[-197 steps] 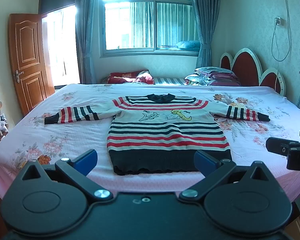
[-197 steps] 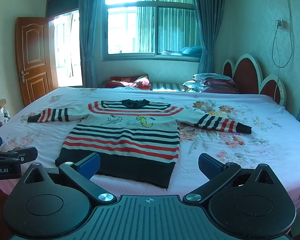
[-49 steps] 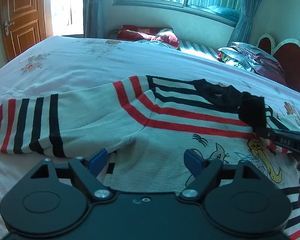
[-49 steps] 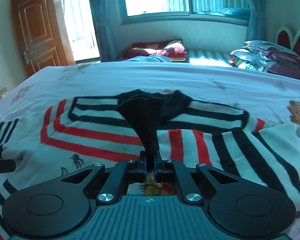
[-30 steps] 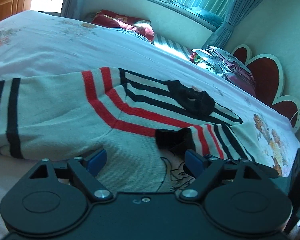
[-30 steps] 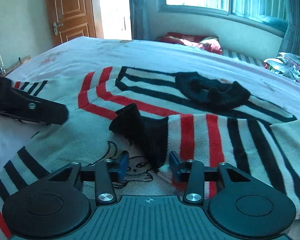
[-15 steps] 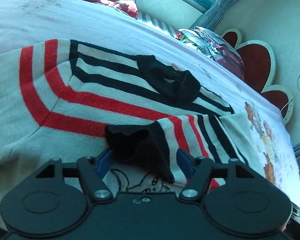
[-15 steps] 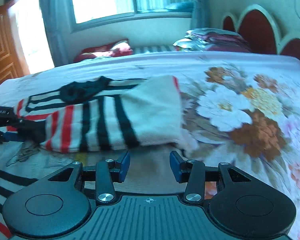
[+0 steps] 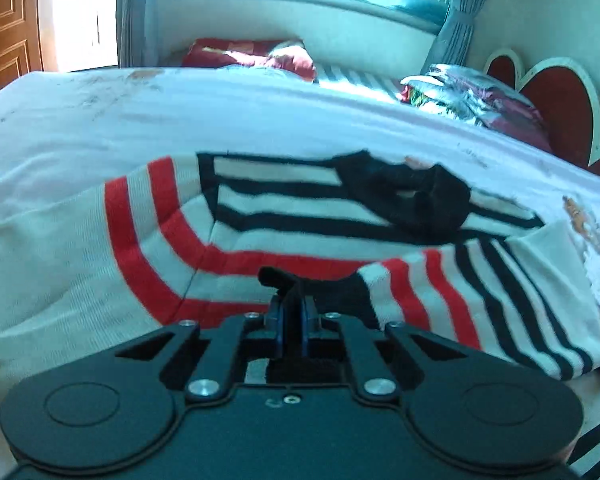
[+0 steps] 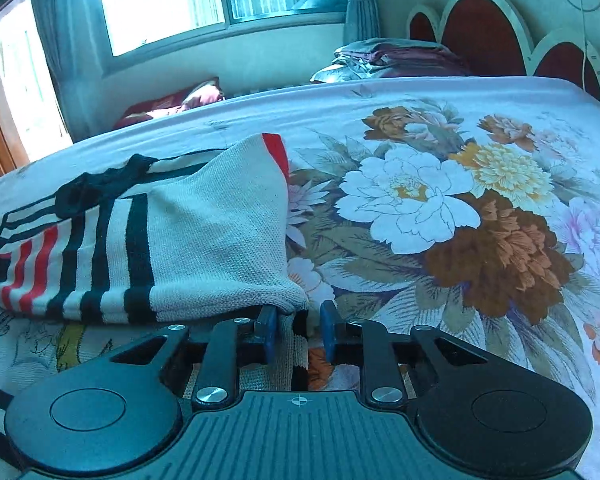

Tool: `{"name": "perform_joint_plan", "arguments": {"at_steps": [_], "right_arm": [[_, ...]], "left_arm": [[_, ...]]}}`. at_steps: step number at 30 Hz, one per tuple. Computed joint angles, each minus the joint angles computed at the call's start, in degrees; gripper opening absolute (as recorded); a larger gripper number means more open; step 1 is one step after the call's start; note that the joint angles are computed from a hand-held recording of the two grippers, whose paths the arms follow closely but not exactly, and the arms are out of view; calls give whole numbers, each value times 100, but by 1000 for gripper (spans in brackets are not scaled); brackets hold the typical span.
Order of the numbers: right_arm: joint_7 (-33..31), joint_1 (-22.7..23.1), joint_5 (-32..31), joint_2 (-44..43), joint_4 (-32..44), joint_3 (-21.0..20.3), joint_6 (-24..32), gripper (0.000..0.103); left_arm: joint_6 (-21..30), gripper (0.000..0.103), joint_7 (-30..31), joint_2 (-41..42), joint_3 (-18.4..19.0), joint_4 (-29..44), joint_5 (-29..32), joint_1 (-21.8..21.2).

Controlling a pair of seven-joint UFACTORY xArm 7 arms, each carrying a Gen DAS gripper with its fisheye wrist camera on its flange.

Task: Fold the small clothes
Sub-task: 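Grasp the other black cuff with the left gripper while the right gripper releases its sleeve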

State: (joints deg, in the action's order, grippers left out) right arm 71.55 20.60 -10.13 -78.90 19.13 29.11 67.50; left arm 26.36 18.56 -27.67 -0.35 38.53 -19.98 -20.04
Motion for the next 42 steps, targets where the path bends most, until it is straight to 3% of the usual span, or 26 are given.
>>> {"name": "perform_joint_plan", "arguments": {"at_steps": [3, 5, 8, 10, 12, 13, 17, 19, 20, 21, 22, 24, 26, 29, 31, 33, 35, 40, 42], "right_arm": [[-323, 267, 45, -410, -65, -375, 43, 23], [-467, 307, -34, -950, -35, -297, 169, 23], [-856, 23, -178, -1310, -95, -710, -115, 23], [-1072, -449, -294, -1224, -297, -1419, -724, 23], [-1298, -862, -338, -875, -515, -2111, -1595, 33], [-1480, -1022, -389, -574, -559, -2333, -2018, 48], [-2119, -1407, -364, 697, -567, -2996, -3398, 51], [-2390, -1454, -219, 1179, -560, -3271, -3790, 51], [-2497, -1456, -127, 1336, -549, -3359, -3892, 48], [-2622, -1415, -10, 1399, -627, -3505, -4077, 33], [-2834, -1399, 130, 1380, -686, -3584, -4206, 7], [-2807, -1701, -11, 1173, -697, -3198, -4092, 7], [-2868, -1969, -65, 1146, -719, -2842, -3913, 3], [-3136, -2082, 139, 1304, -822, -2895, -3844, 0], [-3202, -2221, 213, 1114, -764, -2703, -3587, 0], [-3329, -2301, 209, 712, -815, -2476, -3587, 0], [-3524, -2182, 278, 569, -755, -2379, -3653, 0], [-4322, -1636, 362, 1977, -150, -2207, -4178, 0], [-4272, -2179, -48, 2512, 126, -1657, -3814, 0]], "left_arm": [[-340, 7, 322, -92, 9, -220, 82, -123], [-300, 8, 407, -53, 155, -174, -54, -233], [-131, 21, 588, 61, 492, -35, -600, -438], [13, 32, 755, 119, 711, 64, -1118, -560], [-18, 39, 732, 185, 579, 114, -1209, -422], [-14, 39, 718, 233, 502, 154, -1187, -354], [73, 35, 626, 468, 388, 371, -1318, -236], [65, 26, 666, 549, 339, 420, -1369, -179], [28, 10, 738, 574, 317, 419, -1379, -165], [-74, 5, 803, 554, 296, 379, -1427, -164], [-333, 5, 849, 459, 251, 257, -1506, -179], [-1111, 5, 1037, 191, 248, -104, -1621, -395], [-1119, 5, 664, 311, -194, -182, -944, 47], [-1295, 5, 602, 306, -71, -292, -598, -115], [-1122, 16, 633, 290, 152, -214, -528, -246], [-1042, 40, 130, 143, 113, -219, -176, -28], [-1606, 39, 10, -197, -184, -488, -175, 298], [-1230, 41, 222, 60, 233, -118, 74, -670], [-1031, 45, 167, 341, -115, 30, 418, -503]]}}
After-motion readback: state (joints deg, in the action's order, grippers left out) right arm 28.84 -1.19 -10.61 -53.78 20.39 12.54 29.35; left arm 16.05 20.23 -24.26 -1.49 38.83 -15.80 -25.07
